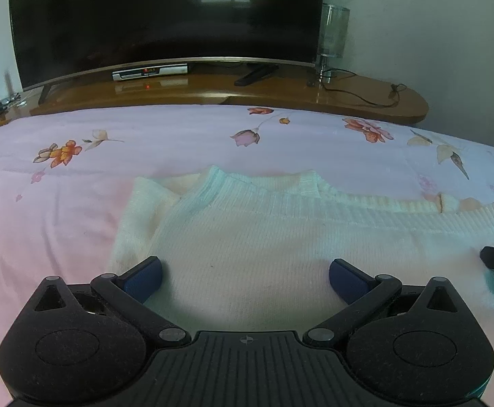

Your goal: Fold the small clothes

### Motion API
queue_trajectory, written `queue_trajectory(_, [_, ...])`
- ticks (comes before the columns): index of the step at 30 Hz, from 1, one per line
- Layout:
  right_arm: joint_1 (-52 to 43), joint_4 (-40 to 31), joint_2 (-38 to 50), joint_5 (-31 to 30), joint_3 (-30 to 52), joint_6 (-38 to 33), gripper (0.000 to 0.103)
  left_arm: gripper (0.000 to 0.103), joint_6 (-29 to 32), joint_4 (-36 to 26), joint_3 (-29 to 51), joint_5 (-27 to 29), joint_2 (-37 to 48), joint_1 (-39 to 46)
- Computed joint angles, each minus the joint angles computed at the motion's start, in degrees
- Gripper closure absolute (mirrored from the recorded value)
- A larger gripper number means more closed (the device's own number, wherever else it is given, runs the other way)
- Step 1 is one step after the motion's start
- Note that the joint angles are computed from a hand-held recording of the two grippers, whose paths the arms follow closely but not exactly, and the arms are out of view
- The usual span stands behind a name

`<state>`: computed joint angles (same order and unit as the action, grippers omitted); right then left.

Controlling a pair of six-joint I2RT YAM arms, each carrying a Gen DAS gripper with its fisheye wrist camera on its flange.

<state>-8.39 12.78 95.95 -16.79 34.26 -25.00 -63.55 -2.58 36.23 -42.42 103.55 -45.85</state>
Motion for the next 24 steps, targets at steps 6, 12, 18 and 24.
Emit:
queue_trajectory(6, [0.27, -1.27, -3.59, -2.95, -1.66, 1.67, 0.034, 0.0, 0.01, 2.41, -1.33, -2.39, 1.11, -1.29])
queue_trajectory(12, [1.69, -0.79, -0.98, -0.84, -0.72, 1.26, 0.03, 0.0, 0.8, 2.38, -1.01, -1.6, 0.94, -0.4])
queue_trajectory(18, [-0.25, -5.21, -7.94, -2.83, -3.59, 0.75, 0.029, 0.0, -1.78, -6.11, 1.61, -2.65, -0.15, -3.21])
queue_trajectory(24, [-7.09, -11.01, -17.78, -9.5, -9.83, -4.46, 0.029, 0.0, -13.25, -16.3, 0.84, -5.22, -2.94, -13.65])
